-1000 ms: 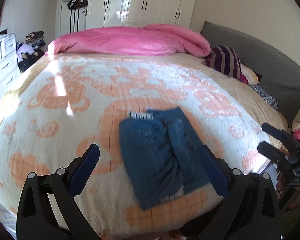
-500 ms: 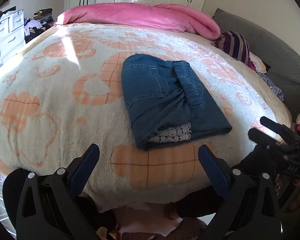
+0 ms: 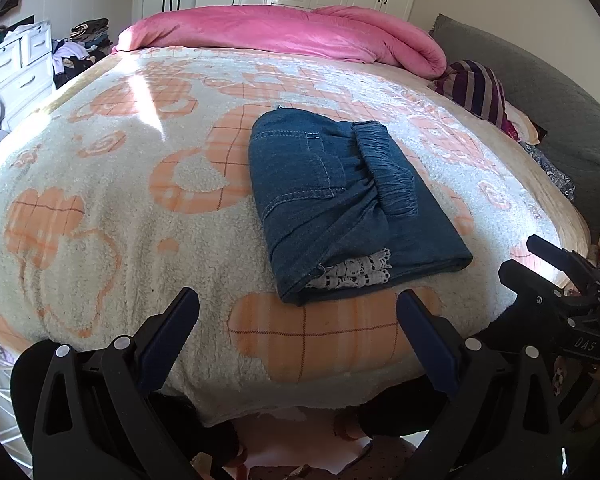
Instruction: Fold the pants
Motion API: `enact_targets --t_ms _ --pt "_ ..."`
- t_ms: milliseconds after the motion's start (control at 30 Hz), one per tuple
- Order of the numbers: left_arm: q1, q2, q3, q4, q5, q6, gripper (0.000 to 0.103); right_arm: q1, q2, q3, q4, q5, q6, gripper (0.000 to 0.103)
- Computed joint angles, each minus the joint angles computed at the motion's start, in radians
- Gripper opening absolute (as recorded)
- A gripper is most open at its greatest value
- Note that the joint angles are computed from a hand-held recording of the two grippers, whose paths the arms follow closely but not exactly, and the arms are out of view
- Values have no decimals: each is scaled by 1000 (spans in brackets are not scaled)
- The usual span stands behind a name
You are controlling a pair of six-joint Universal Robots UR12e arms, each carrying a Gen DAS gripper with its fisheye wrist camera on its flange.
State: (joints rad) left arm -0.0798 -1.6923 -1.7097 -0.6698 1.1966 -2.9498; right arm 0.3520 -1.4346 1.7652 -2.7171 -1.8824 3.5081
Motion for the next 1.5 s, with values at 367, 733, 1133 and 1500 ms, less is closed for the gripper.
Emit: enact_targets --t_ms 367,733,1133,1500 --pt "-8 3 4 3 25 -1 99 3 3 -8 6 -9 -7 94" --pt "-11 -1 9 2 41 -8 99 7 3 -11 14 -30 -7 94" --pt "-10 1 9 4 38 -11 99 7 5 -14 18 -33 -7 94" --pt "-16 0 10 4 72 -17 99 6 6 -15 19 -31 -8 94"
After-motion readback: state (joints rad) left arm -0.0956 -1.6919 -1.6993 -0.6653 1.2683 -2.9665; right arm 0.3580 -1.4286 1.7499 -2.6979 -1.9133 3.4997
